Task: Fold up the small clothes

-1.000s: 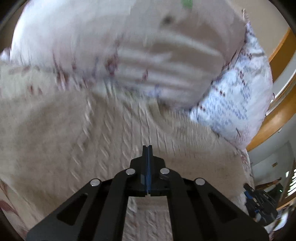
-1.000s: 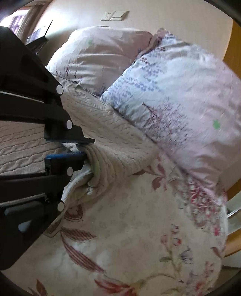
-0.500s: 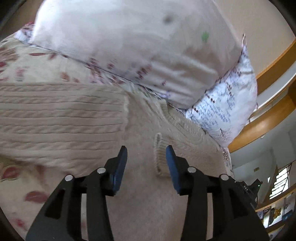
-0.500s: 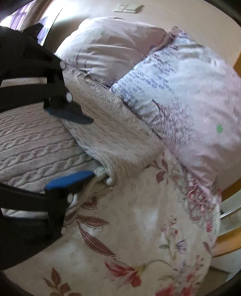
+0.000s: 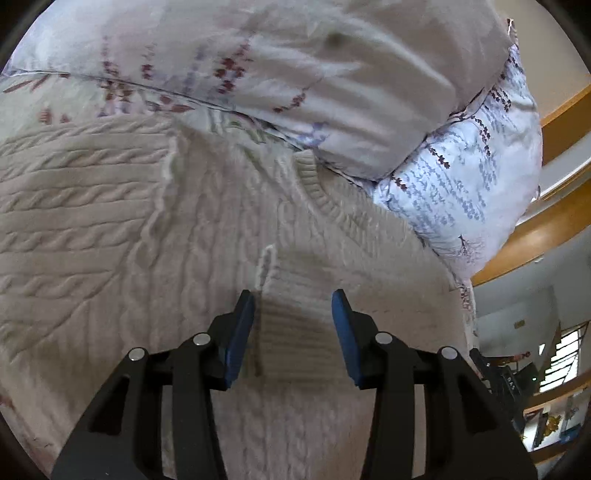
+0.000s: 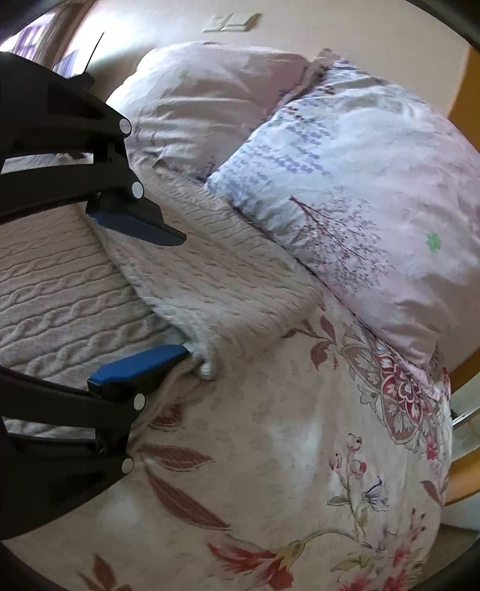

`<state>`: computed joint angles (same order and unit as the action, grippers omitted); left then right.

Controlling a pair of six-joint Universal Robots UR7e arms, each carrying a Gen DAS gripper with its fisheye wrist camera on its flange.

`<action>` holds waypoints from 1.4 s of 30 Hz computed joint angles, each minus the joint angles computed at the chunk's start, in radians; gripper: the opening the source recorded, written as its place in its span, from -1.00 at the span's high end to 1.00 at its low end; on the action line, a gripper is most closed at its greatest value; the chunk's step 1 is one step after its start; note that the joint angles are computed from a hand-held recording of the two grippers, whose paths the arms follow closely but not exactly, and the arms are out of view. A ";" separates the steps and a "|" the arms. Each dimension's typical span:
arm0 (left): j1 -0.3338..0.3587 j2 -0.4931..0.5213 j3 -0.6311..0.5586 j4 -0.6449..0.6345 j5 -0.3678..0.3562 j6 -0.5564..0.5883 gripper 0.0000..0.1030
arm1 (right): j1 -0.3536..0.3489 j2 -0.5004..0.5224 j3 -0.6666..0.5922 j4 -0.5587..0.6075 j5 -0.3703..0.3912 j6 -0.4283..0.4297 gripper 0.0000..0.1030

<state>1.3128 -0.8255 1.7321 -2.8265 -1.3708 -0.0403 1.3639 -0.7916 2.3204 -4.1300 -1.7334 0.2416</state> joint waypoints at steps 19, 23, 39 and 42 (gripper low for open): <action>0.001 0.004 -0.038 0.009 0.045 0.052 0.54 | 0.040 0.047 -0.021 -0.005 -0.078 -0.013 0.36; 0.032 -0.133 0.078 -0.035 -0.042 0.081 0.19 | 0.086 0.053 0.005 -0.074 -0.125 -0.067 -0.54; 0.256 -0.346 0.140 -0.170 0.066 -0.214 0.45 | 0.198 0.123 -0.074 0.125 -0.007 -0.248 -0.57; 0.274 -0.323 0.119 -0.214 0.045 -0.259 0.46 | 0.209 0.131 -0.079 0.135 -0.019 -0.260 -0.57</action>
